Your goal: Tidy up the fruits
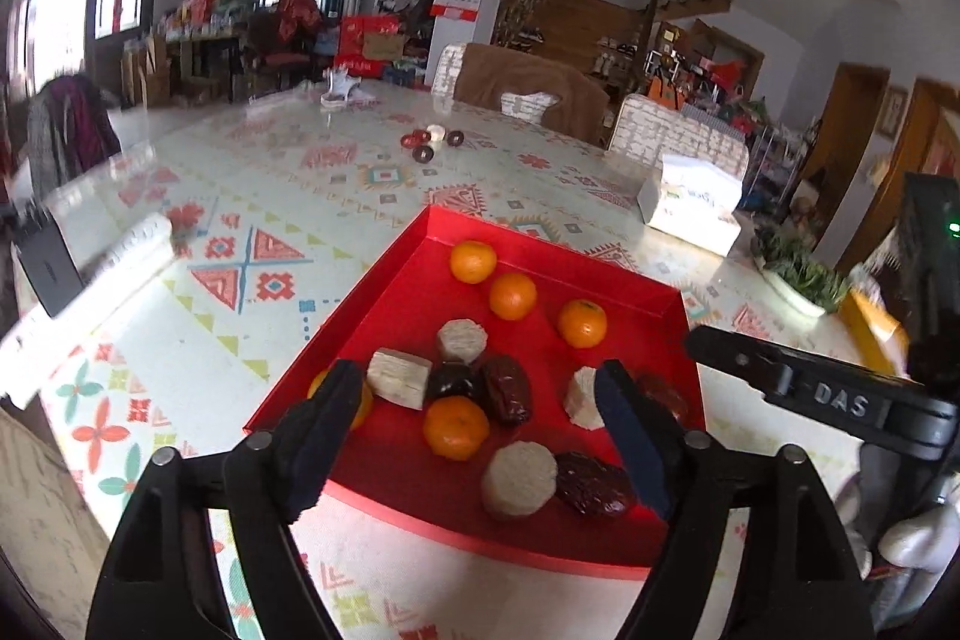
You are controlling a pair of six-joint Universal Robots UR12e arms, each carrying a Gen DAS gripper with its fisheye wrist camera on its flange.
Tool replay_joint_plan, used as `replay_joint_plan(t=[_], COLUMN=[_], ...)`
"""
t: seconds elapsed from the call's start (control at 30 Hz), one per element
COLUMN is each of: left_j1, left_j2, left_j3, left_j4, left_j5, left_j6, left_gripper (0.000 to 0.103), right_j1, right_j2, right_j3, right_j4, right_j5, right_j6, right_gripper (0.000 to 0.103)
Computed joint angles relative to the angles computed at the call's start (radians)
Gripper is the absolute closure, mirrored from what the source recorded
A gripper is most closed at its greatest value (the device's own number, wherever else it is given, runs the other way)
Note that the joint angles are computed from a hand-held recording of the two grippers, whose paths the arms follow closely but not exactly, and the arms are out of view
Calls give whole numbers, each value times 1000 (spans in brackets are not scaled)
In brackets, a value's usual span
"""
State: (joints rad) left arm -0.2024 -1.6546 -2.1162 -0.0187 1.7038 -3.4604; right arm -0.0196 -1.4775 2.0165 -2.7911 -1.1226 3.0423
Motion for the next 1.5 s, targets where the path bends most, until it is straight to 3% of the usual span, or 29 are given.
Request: replay_joint_plan(t=[0.07, 0.27, 0.5, 0.67, 1.07, 1.5], left_j1=[-28, -113, -188, -228, -280, -287], left_j2=[-5, -18, -33, -44, -61, -72], left_j3=[9, 38, 67, 89, 116, 131], left_j4=[-6, -39, -66, -92, -127, -166], left_j5=[49, 172, 235, 260, 282, 255], left_j6=[19, 61, 102, 120, 148, 150], left_gripper=[15, 11, 11, 11, 11, 10], right_j1=[-22, -81, -138, -173, -239, -268], right_j2=[-21, -74, -127, -164, -209, -221], right_j3=[31, 105, 172, 215, 269, 286], right_j4=[-17, -39, -82, -121, -129, -122], right_j5=[-2, -6, 2, 12, 34, 56], right_j6=[7, 15, -6, -26, -52, -49], right_gripper=[54, 54, 54, 46, 44, 42])
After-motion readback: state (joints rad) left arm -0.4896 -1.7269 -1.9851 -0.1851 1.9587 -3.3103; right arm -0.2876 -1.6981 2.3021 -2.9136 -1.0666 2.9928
